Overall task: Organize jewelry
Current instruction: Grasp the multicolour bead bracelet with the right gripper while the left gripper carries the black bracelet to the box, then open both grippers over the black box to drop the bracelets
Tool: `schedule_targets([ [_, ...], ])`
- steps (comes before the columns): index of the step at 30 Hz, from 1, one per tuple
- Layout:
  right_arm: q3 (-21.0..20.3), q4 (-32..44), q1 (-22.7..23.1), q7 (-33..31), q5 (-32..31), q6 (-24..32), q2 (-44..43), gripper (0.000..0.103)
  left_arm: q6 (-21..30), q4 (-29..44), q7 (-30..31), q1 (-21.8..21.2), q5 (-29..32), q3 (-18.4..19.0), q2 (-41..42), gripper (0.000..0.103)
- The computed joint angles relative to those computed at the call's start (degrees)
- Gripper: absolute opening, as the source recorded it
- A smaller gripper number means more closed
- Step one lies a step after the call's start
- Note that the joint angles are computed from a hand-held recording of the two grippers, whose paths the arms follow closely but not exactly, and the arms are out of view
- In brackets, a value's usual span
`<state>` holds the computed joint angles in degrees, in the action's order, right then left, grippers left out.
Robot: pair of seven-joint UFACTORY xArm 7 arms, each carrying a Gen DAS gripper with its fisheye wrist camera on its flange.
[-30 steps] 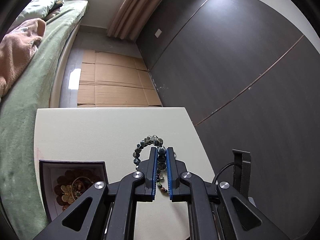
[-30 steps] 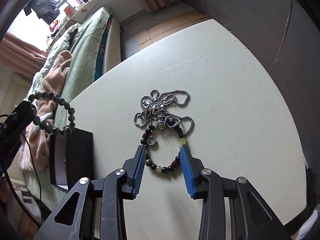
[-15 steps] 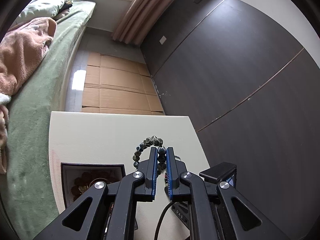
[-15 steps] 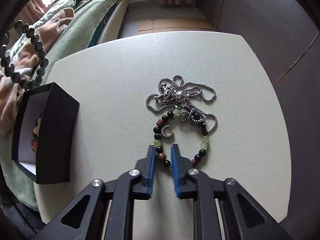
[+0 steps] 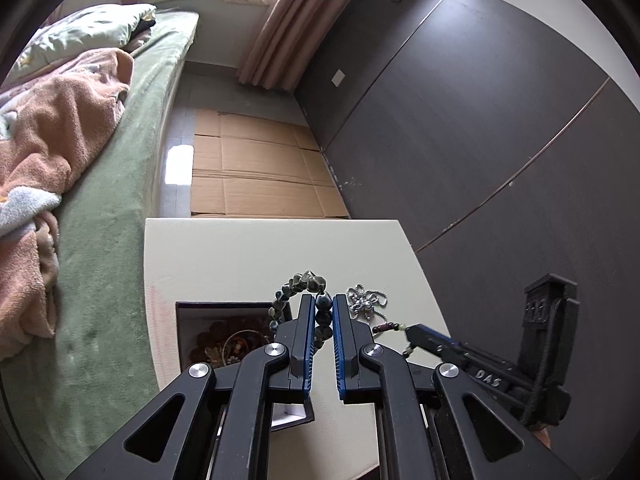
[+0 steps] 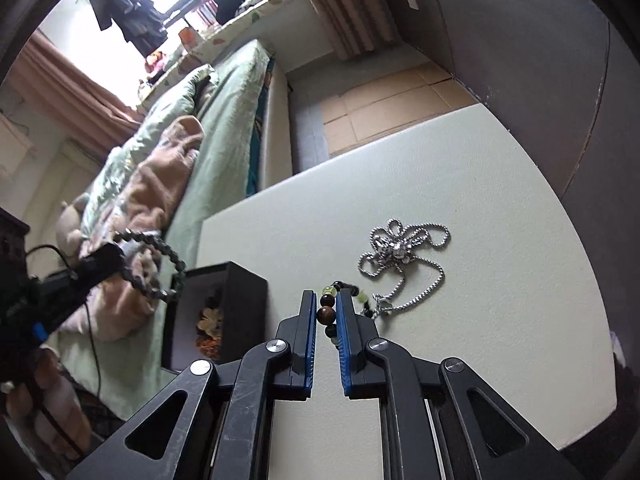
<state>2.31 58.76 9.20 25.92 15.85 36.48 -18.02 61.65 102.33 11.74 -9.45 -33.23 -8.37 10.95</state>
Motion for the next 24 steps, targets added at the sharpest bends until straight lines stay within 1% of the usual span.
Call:
schedule_targets([
  [4, 0.1, -0.5, 1.1, -0.5, 1.7, -4.5, -1.0, 0.012, 1.6, -0.8, -0.4, 0.6, 1.3, 0.7, -0.5, 0.008],
  [7, 0.4, 0.2, 1.9, -0.6, 2.3, -7.1, -0.3, 0.012, 5.4, 0.4, -2.8, 1.2, 2.6, 1.3, 0.7, 0.009],
  [9, 0.5, 0.7, 2.4, -0.7, 2.5, -8.4, 0.2, 0.012, 7.1, 0.7, -3.7, 1.5, 3.2, 1.4, 1.4, 0.01],
  [10, 0.6, 0.7, 2.7, -0.9, 2.8, -9.2, 0.2, 0.012, 7.6, 0.9, -3.9, 1.6, 3.7, 1.4, 1.6, 0.014],
  [11, 0.5, 0.7, 3.2, -1.2, 3.2, -10.1, 0.1, 0.012, 8.2, 1.3, -3.8, 1.7, 4.1, 1.4, 1.9, 0.021],
  [12, 0.5, 0.8, 3.6, -1.5, 3.6, -10.8, 0.3, 0.012, 8.9, 1.8, -3.6, 1.9, 4.2, 1.3, 2.3, 0.05],
  [13, 0.2, 1.0, 4.3, -2.3, 4.5, -11.5, 0.6, 0.012, 9.0, 1.9, -3.2, 2.2, 3.6, 1.2, 2.4, 0.083],
  [14, -0.4, 1.2, 5.5, -3.8, 6.4, -12.4, 1.2, 0.012, 8.2, 1.4, -2.7, 2.6, 2.5, 1.2, 2.1, 0.093],
  [15, -0.9, 1.4, 6.4, -5.1, 8.2, -13.3, 1.6, 0.012, 6.9, 0.4, -2.3, 2.9, 1.5, 1.2, 1.5, 0.096],
  [18, -0.7, 2.7, 7.8, -7.3, 10.5, -14.7, 3.6, 0.012, 6.1, 0.7, -2.3, 3.3, 1.2, 1.5, 1.3, 0.096],
  [22, 0.0, 4.7, 9.2, -10.8, 13.1, -16.2, 6.1, 0.012, 5.2, 1.0, -3.4, 3.4, 3.6, 2.1, 1.6, 0.096],
  [24, 0.4, 5.7, 9.8, -12.7, 14.5, -16.8, 7.2, 0.012, 5.5, 1.4, -3.5, 4.0, 3.3, 2.1, 2.0, 0.096],
])
